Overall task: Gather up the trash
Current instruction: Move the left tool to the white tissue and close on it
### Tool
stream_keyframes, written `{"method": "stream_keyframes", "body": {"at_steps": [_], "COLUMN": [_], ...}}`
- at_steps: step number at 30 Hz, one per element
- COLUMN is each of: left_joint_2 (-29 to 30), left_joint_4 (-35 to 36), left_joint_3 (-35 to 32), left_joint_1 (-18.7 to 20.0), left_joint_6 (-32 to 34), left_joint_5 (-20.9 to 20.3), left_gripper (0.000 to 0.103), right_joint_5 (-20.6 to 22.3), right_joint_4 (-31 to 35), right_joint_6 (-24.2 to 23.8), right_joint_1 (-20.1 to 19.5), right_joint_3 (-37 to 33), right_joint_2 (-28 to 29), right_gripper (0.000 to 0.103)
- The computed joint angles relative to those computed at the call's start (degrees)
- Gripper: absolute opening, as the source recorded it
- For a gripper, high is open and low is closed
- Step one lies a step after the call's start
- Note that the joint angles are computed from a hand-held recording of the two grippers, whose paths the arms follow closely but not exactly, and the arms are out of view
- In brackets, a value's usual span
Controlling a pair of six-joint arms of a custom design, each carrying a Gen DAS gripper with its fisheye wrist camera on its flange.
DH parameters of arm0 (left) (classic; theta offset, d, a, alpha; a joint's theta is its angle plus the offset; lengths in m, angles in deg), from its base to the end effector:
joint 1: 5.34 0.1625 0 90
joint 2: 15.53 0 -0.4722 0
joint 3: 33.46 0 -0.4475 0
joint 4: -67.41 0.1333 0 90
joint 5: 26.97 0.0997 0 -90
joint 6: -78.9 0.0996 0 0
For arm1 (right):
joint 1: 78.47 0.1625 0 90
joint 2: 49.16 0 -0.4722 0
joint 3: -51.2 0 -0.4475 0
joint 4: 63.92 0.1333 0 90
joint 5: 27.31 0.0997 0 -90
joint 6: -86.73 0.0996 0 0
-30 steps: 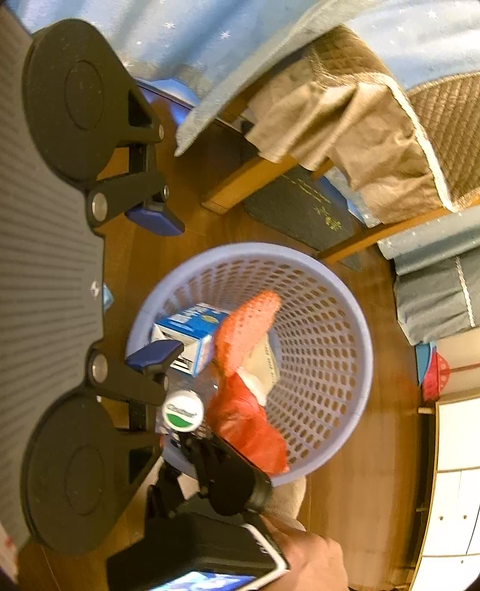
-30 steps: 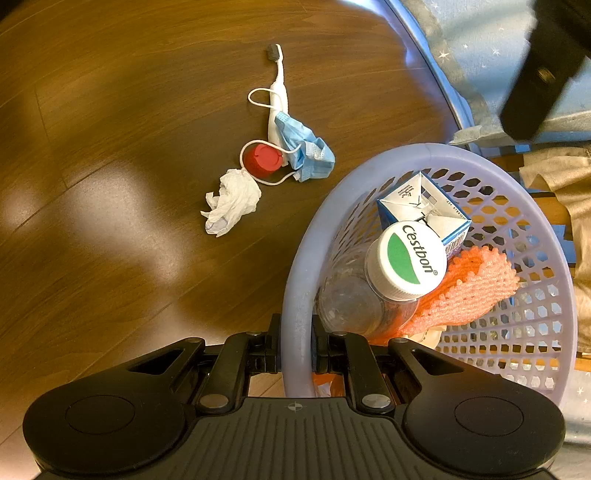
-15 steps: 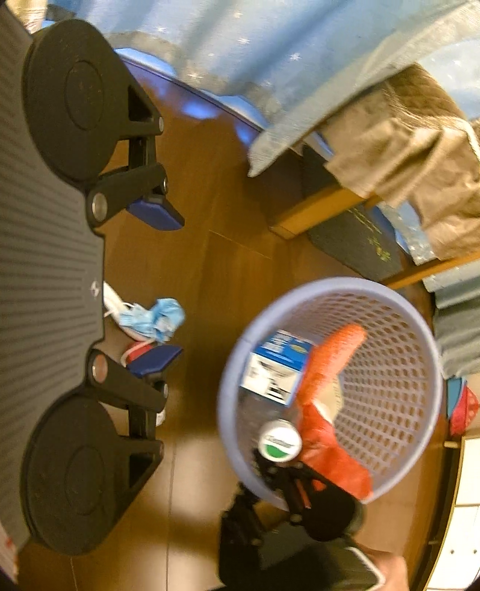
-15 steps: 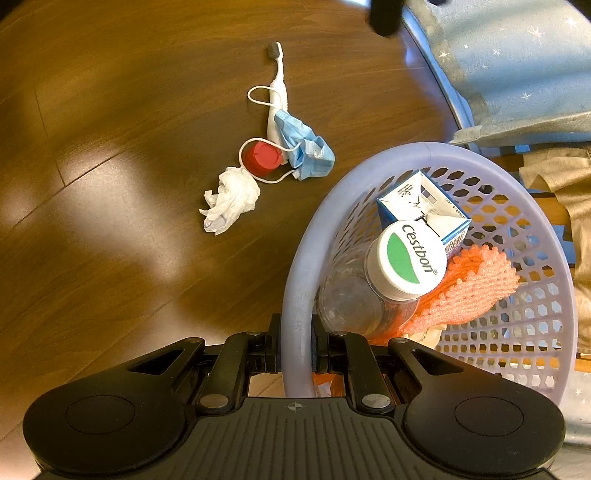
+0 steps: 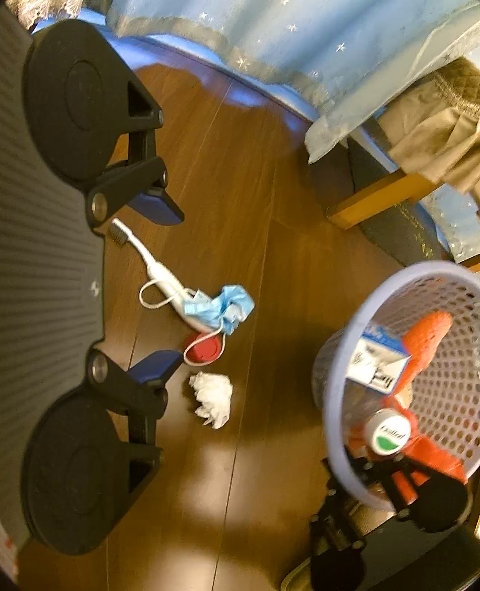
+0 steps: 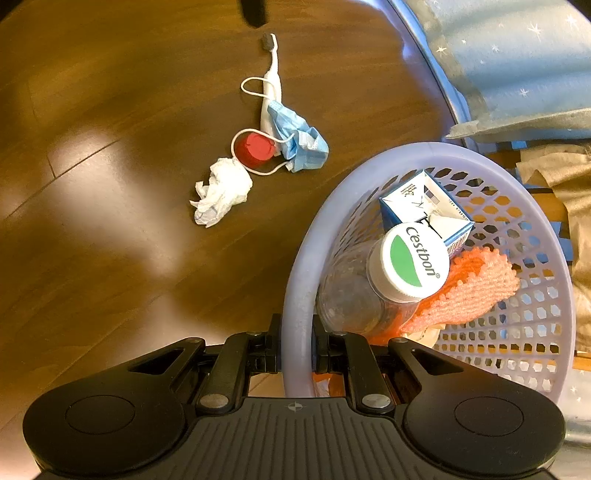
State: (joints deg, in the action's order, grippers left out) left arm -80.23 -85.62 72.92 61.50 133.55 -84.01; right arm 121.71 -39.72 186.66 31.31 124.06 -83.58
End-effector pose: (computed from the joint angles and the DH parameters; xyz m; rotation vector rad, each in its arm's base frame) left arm -0.0869 -0.6799 0.2503 1.4505 2.0176 -0.2510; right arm 0.2735 -0.6190 0.0599 1.3731 -1.5207 -0.1497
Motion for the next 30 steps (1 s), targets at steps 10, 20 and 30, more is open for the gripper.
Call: {"method": "stream_keyframes", "body": {"at_steps": [10, 20, 30], "left_joint_2": [3.7, 10.7, 13.7], "left_joint_4": [-4.0, -6.9, -4.4], "left_joint_3": [3.7, 2.6, 0.2], "left_joint_1": [0.3, 1.1, 1.4], "left_joint_6": [2.3, 8.0, 10.9], "left_joint_5": [-3.5, -3.1, -2.5], "left_gripper": [0.071, 0.058, 0.039], "right_joint_5": [0.1, -0.5, -1.6], "right_joint_4": [-2.7, -2.8, -3.2], "right_joint_6": [-3.0, -3.3, -3.2], "right_joint_1": [-0.8, -1.3, -1.8], "right_joint_3": [1.0, 1.7, 2.8], "right_joint_2": [-1.0, -1.8, -3.0], "right_gripper": [0.01, 0.01, 0.01]}}
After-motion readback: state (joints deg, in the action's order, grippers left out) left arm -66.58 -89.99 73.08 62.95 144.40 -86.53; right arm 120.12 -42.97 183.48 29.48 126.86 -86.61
